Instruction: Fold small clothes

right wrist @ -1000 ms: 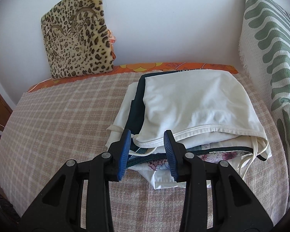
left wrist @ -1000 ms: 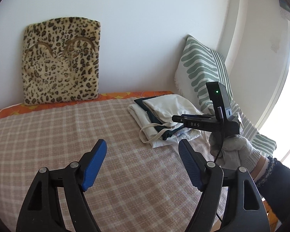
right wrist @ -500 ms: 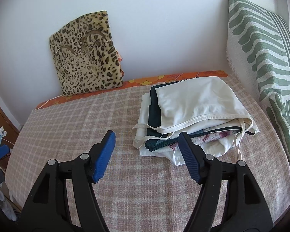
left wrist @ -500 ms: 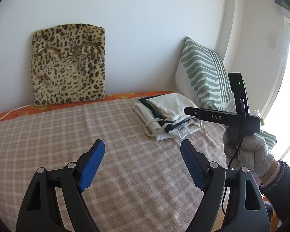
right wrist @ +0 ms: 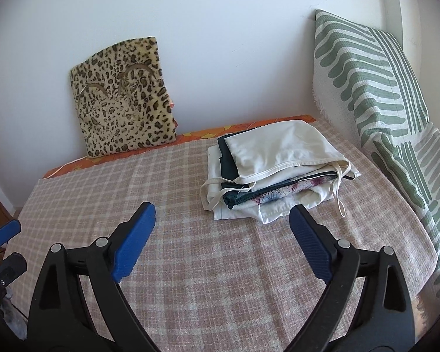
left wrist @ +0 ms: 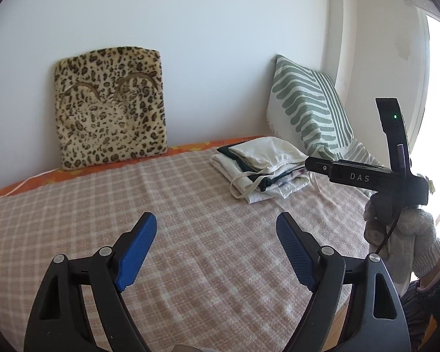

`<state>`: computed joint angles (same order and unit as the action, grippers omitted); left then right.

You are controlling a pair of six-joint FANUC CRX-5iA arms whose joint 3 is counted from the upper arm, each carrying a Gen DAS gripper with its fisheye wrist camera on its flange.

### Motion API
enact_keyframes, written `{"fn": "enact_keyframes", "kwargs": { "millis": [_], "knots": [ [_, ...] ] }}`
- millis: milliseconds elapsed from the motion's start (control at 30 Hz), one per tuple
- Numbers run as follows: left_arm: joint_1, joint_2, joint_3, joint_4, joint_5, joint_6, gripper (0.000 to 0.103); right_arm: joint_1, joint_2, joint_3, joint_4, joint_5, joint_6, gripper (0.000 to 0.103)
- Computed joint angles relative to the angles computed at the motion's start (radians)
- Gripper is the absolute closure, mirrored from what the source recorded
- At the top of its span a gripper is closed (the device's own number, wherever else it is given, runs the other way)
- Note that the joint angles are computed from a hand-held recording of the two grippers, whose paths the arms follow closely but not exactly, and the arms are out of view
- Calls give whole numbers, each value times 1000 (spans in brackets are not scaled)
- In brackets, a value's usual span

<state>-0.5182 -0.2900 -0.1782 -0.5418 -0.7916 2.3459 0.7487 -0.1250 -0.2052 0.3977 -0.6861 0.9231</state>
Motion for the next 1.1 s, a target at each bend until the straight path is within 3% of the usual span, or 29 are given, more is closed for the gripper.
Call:
{"fn": "enact_keyframes", "kwargs": {
  "millis": [167, 500, 633, 700, 1100],
  "knots": [
    [-44, -10, 0, -95, -38, 94, 16, 42, -37, -67, 101, -9, -108, 6],
    [-46, 8, 11, -108, -97, 98, 15, 84, -94, -194, 288, 51, -305, 0],
    [-36, 9, 6, -100, -106, 105, 10, 83, -83, -195, 274, 53, -286, 0],
    [-33, 13, 6, -97, -113, 96, 0, 80, -79, -201, 283, 55, -301, 0],
    [-39, 28, 6, -104, -147, 92, 1, 64, -73, -211, 298, 66, -346, 0]
  ]
}}
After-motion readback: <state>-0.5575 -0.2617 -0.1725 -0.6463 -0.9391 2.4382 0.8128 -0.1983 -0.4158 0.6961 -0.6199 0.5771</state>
